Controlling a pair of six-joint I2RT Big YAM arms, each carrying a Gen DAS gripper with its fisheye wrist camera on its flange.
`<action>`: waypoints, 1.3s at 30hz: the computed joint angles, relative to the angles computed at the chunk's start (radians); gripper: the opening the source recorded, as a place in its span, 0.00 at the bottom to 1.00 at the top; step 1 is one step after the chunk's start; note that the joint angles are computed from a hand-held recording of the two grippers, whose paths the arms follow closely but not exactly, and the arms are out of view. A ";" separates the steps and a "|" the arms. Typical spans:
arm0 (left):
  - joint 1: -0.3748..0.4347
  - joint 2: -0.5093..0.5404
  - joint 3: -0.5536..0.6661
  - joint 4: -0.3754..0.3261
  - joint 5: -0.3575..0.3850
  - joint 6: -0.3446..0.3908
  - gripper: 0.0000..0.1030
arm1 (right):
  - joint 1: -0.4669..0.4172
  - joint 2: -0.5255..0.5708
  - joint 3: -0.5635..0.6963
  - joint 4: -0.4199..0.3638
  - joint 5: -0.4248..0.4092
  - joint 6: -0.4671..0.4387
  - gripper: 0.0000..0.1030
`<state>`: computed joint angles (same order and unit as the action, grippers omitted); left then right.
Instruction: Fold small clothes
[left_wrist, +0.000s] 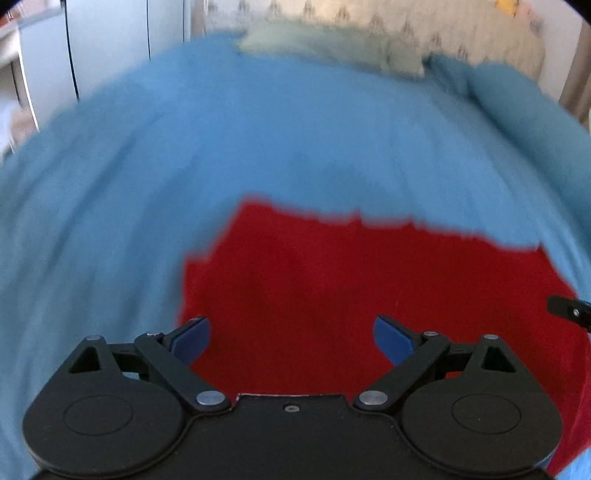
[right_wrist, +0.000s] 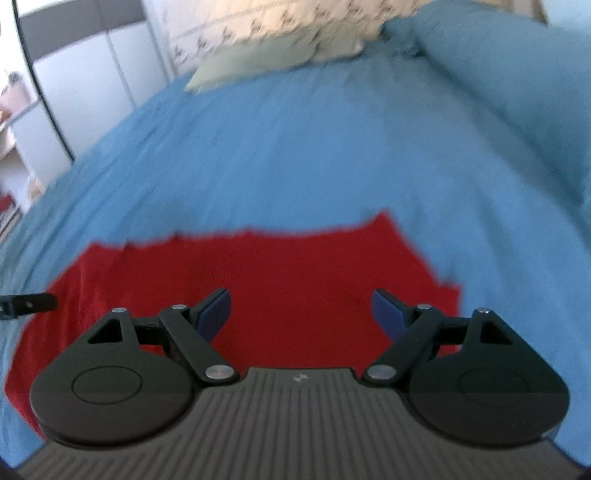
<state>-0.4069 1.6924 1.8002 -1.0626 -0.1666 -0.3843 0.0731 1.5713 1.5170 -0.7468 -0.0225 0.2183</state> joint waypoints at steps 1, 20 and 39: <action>-0.002 -0.002 -0.016 0.001 -0.001 -0.003 0.94 | 0.005 0.005 -0.013 0.000 0.005 0.001 0.96; -0.068 -0.016 0.134 -0.118 -0.149 0.051 1.00 | 0.001 -0.148 -0.109 0.132 0.087 -0.019 1.00; -0.275 0.126 0.389 -0.343 -0.092 -0.019 1.00 | -0.008 -0.490 -0.262 -0.283 0.177 0.401 1.00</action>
